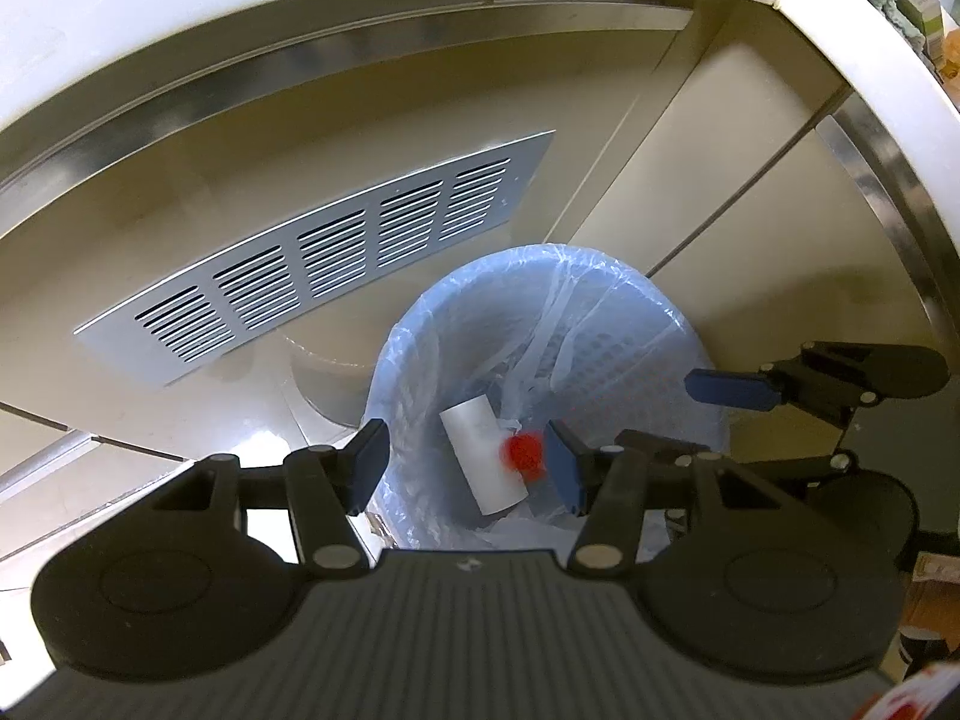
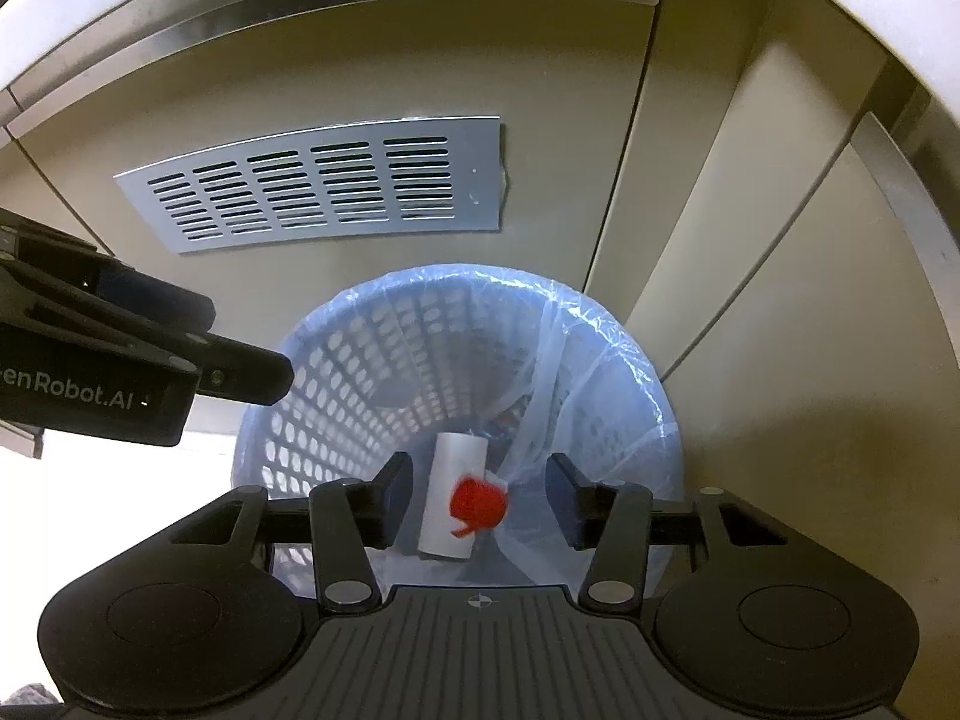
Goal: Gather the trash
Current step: 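Carry the cap and cup over the wastebasket and open both tools to drop them, then grasp the crumpled white tissue with the right tool while the left grasps the orange scrubber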
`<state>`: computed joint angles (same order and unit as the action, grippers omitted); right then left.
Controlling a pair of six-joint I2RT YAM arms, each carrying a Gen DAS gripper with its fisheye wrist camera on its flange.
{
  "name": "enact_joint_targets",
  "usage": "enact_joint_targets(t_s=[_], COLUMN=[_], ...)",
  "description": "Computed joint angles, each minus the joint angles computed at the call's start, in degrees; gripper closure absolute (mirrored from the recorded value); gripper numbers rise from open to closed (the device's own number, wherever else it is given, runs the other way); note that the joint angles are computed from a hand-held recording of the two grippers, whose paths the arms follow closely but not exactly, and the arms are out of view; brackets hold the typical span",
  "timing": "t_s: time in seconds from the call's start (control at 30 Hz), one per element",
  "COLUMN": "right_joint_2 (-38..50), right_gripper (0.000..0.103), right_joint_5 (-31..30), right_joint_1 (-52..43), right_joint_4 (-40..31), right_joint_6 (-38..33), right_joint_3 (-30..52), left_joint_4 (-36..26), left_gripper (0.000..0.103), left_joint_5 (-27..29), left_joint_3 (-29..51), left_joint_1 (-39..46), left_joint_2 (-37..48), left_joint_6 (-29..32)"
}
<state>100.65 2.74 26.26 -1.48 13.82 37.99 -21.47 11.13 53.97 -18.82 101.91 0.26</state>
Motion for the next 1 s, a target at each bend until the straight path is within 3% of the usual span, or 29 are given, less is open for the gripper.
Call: enact_joint_targets(t_s=[0.37,0.77,1.0], right_joint_2=[-6.2,-28.9,-27.3], right_gripper=[0.053,0.053,0.049], right_joint_5=[1.3,5.3,5.3], right_joint_1=[1.3,3.0,-0.3], right_joint_4=[-4.3,-11.9,-8.2], right_joint_6=[0.4,-1.7,-3.5], right_joint_3=[0.6,2.8,9.9], left_joint_4=[-0.1,-2.5,-0.2], left_gripper=[0.047,0.043,0.035], left_joint_5=[1.4,5.2,4.1], left_joint_3=[-2.1,-1.8,5.4], left_joint_1=[1.4,4.1,5.6], left_joint_2=[-6.3,-23.4,-21.6], left_joint_6=[1.9,6.2,3.5])
